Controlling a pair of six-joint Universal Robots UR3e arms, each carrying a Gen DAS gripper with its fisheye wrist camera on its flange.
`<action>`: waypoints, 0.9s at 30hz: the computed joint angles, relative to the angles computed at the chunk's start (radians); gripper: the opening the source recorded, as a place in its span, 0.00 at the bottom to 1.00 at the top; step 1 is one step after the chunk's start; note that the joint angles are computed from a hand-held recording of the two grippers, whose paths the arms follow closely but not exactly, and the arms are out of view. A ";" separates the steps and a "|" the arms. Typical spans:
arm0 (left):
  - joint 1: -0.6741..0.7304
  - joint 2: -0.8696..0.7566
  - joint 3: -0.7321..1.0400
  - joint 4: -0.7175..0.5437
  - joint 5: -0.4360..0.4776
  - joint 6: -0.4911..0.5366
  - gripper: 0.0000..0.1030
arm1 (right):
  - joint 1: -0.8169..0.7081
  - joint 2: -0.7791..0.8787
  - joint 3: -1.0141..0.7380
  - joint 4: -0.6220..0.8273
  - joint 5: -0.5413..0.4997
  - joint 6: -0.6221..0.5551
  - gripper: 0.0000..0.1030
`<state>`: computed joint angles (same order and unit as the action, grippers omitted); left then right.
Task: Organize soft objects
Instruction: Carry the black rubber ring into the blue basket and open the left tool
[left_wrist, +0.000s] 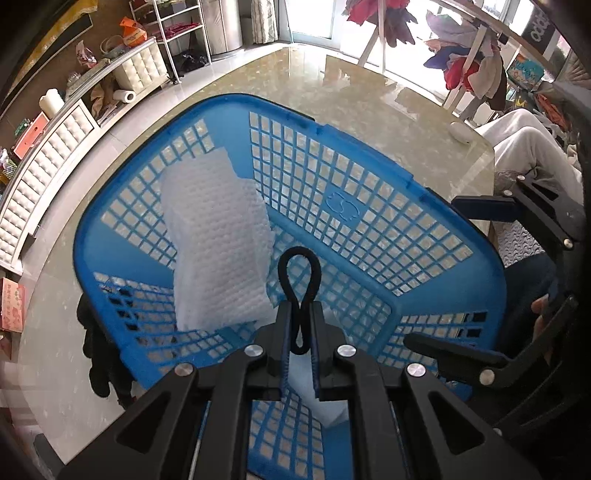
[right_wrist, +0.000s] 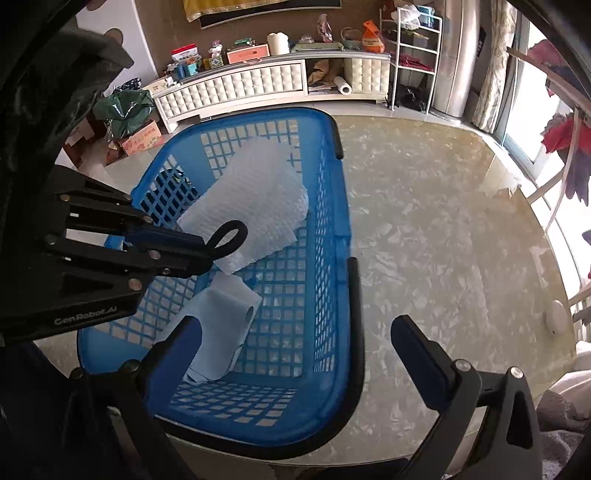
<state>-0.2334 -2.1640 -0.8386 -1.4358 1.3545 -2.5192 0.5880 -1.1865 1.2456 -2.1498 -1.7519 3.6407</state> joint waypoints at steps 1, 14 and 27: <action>-0.004 -0.016 0.019 -0.004 0.003 -0.001 0.08 | -0.002 -0.003 0.005 -0.004 0.004 0.003 1.00; -0.013 -0.050 0.039 0.035 0.025 -0.021 0.37 | -0.019 -0.030 0.040 -0.001 0.017 -0.005 1.00; 0.035 0.002 0.027 0.040 0.018 -0.039 0.76 | -0.015 0.008 -0.004 0.064 -0.027 -0.007 1.00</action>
<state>-0.1986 -2.1623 -0.8111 -1.3958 1.3723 -2.5579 0.5734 -1.1787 1.2414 -2.0858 -1.7791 3.6336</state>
